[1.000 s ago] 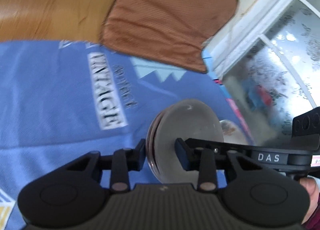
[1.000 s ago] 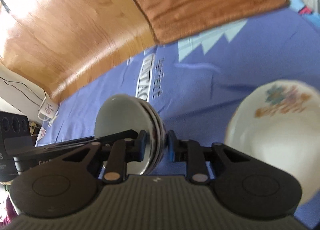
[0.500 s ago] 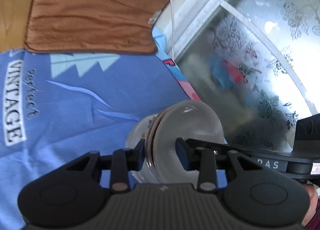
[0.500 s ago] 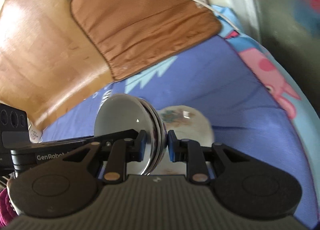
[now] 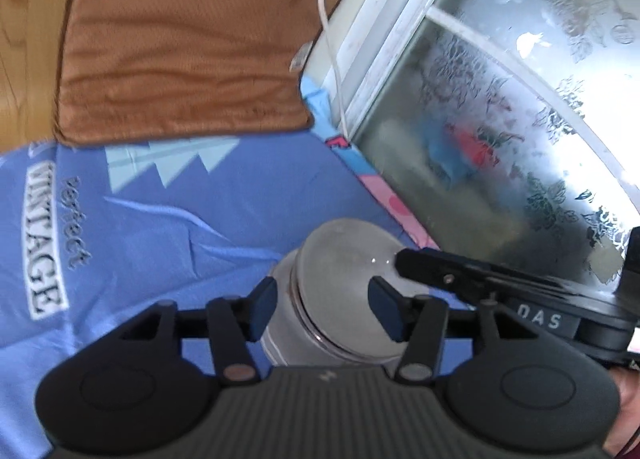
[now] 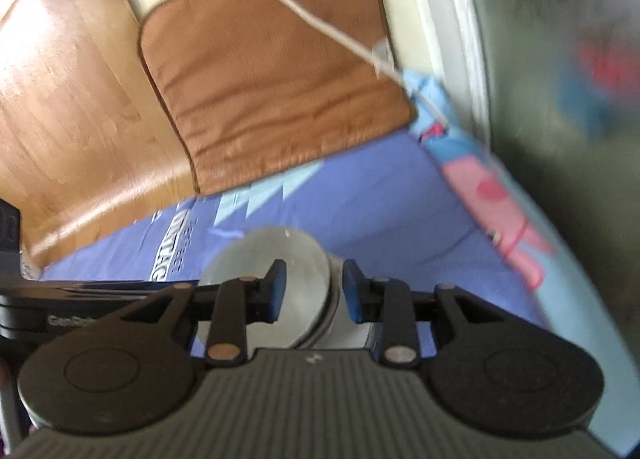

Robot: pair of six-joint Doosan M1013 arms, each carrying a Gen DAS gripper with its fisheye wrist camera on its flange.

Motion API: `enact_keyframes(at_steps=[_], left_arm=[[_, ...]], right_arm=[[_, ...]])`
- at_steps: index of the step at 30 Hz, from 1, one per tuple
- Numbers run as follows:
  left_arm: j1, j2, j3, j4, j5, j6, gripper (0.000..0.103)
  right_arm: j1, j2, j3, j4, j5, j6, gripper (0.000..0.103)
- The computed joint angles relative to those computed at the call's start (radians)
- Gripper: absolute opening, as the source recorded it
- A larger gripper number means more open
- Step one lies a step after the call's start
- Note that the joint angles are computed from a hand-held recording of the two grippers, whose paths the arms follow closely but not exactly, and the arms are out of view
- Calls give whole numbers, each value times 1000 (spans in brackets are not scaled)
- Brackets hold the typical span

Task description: Organize plates and bowls

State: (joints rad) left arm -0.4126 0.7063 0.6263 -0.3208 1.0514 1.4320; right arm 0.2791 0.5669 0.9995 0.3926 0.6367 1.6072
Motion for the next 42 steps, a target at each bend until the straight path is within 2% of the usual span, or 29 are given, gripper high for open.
enact_keyframes(at_steps=[4, 8, 10, 12, 14, 16, 17, 19, 20, 21, 23, 25, 26, 29, 36, 40, 42], left_arm=[[-8, -85, 136, 89, -131, 20, 59], [-27, -168, 278, 231, -269, 5, 70], [-32, -201, 333, 281, -307, -5, 70], [-37, -228, 381, 333, -330, -27, 70], [-38, -255, 427, 369, -354, -50, 70], [-39, -277, 464, 408, -371, -86, 75], [-38, -287, 482, 425, -378, -104, 78], [-36, -306, 515, 458, -394, -132, 84], [-36, -316, 532, 482, -403, -151, 89], [-37, -325, 550, 518, -413, -179, 92], [-38, -343, 581, 573, -429, -222, 97], [-37, -355, 602, 601, -431, -240, 101], [-35, -359, 610, 606, -432, -242, 103], [-30, -369, 626, 617, -430, -248, 103], [-23, -379, 643, 634, -414, -258, 103], [-24, -382, 648, 658, -403, -274, 103], [-25, -384, 653, 668, -405, -282, 103]], right_arm=[[20, -70, 128, -5, -207, -24, 36], [54, -144, 280, 34, -423, -47, 44], [73, -167, 332, -44, -493, 52, 45], [91, -184, 371, -219, -529, 255, 46], [105, -189, 384, -421, -528, 485, 47], [118, -193, 392, -556, -510, 633, 47], [124, -192, 389, -600, -491, 684, 48], [134, -192, 386, -566, -461, 667, 48], [138, -194, 388, -565, -454, 676, 53], [143, -192, 386, -596, -448, 719, 62], [157, -193, 388, -731, -440, 856, 74], [171, -192, 387, -834, -432, 943, 75], [177, -192, 388, -855, -427, 956, 77], [188, -187, 376, -805, -410, 890, 83], [205, -182, 359, -817, -388, 886, 83], [206, -179, 355, -772, -389, 860, 83], [210, -179, 354, -805, -390, 893, 83]])
